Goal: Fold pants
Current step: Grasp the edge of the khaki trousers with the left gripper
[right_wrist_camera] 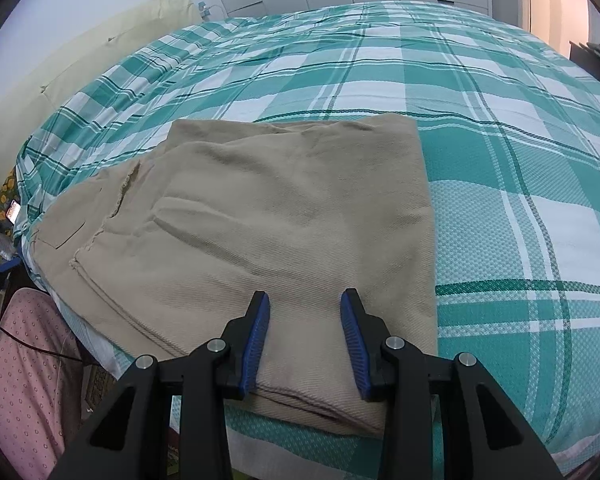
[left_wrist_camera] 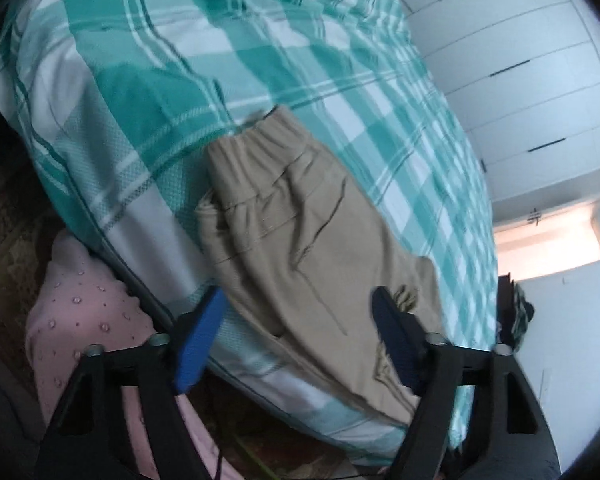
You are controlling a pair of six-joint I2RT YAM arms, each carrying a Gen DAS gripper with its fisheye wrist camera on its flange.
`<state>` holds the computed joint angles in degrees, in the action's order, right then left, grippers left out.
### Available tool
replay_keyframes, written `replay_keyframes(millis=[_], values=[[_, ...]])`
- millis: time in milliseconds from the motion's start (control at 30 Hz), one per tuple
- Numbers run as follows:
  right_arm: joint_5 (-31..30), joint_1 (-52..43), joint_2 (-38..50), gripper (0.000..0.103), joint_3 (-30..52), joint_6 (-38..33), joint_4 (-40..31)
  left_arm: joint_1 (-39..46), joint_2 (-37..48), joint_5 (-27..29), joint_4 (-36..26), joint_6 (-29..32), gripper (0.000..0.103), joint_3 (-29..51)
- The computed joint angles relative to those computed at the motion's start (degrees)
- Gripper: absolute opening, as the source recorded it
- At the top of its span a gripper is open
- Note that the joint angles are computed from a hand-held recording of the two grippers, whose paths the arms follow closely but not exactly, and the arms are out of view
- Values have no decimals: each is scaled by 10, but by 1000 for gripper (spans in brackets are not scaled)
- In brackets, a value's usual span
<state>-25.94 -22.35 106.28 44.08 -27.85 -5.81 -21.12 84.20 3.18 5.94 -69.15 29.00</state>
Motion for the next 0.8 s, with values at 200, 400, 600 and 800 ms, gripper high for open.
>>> replay_keyframes(millis=[200,400,600,800], values=[[0,0,-2,38,-3,3,3,9,81,7,49,5,55,22],[-1,-1,0,38,-1,2,3,28,107,17,105,4,53,16],[-2,-1,-1,38,-1,3,2,25,76,-2,78,2,1,1],[-1,-1,-1,38,-4,0,6,22,102,-8,26,11,3,8]])
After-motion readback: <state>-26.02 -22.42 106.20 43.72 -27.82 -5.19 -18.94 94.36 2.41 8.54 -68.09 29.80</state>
